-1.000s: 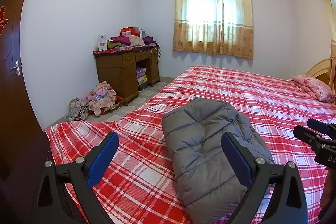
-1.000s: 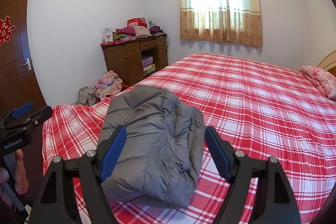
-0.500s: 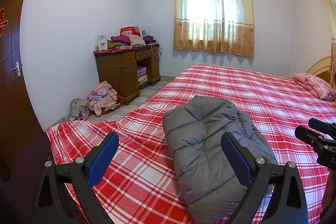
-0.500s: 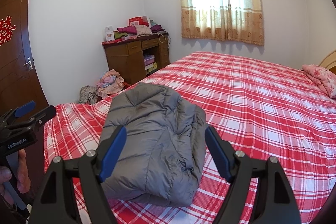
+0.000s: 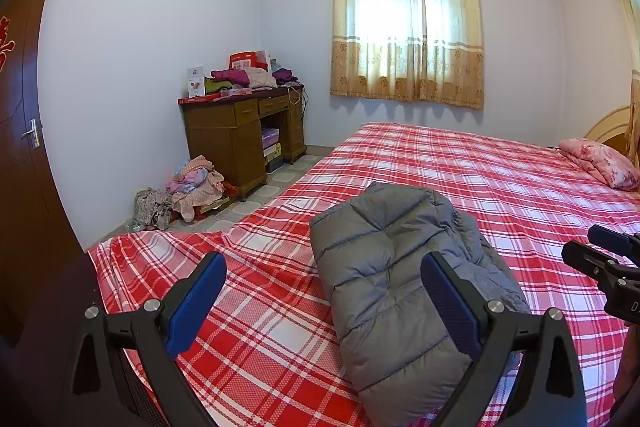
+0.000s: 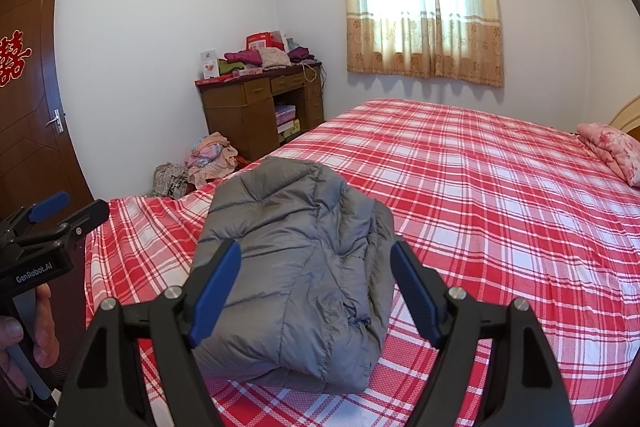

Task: Fold large clothes

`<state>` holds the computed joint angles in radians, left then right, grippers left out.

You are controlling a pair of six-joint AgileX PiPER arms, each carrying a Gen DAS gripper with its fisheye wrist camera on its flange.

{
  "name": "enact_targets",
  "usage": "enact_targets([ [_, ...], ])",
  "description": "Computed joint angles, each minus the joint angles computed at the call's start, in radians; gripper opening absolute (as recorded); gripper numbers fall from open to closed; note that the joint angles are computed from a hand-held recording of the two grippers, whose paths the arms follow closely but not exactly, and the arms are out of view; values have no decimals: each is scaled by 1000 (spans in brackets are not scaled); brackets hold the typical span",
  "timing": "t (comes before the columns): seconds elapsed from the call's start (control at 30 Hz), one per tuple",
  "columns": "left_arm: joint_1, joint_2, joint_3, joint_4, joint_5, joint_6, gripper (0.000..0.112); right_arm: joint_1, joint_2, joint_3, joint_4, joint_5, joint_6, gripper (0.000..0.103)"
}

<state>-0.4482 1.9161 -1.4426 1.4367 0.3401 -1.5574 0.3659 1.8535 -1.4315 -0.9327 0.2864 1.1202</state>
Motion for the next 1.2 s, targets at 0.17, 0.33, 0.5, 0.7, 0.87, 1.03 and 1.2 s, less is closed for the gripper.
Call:
enact_targets([
  [0.17,-1,3,-1,-3,2,4,98,1,0,3,-7,-1,6,80],
  [0.33,-4,8,-8,-19,4,21,98,0,0,2,-9,-2,9,80],
  [0.5,-4,8,-9,-23,4,23,98,-3,0,8,-26,-9,23,80],
  [0.7,-4,5,-9,-29,-18,40,98,-5,-5,16,-46,-15,40,80],
  [0.87,-9,-4,2,14,-17,-2,98,-11,-6,15,-44,-22,31,80],
  [1.03,-8,3,-6,-15,-1,14,98,-11,-7,14,-31,-19,20,80],
  [1.2,-4,8,-15,-34,-2,34,98,-10,-7,16,-32,-20,20,80],
])
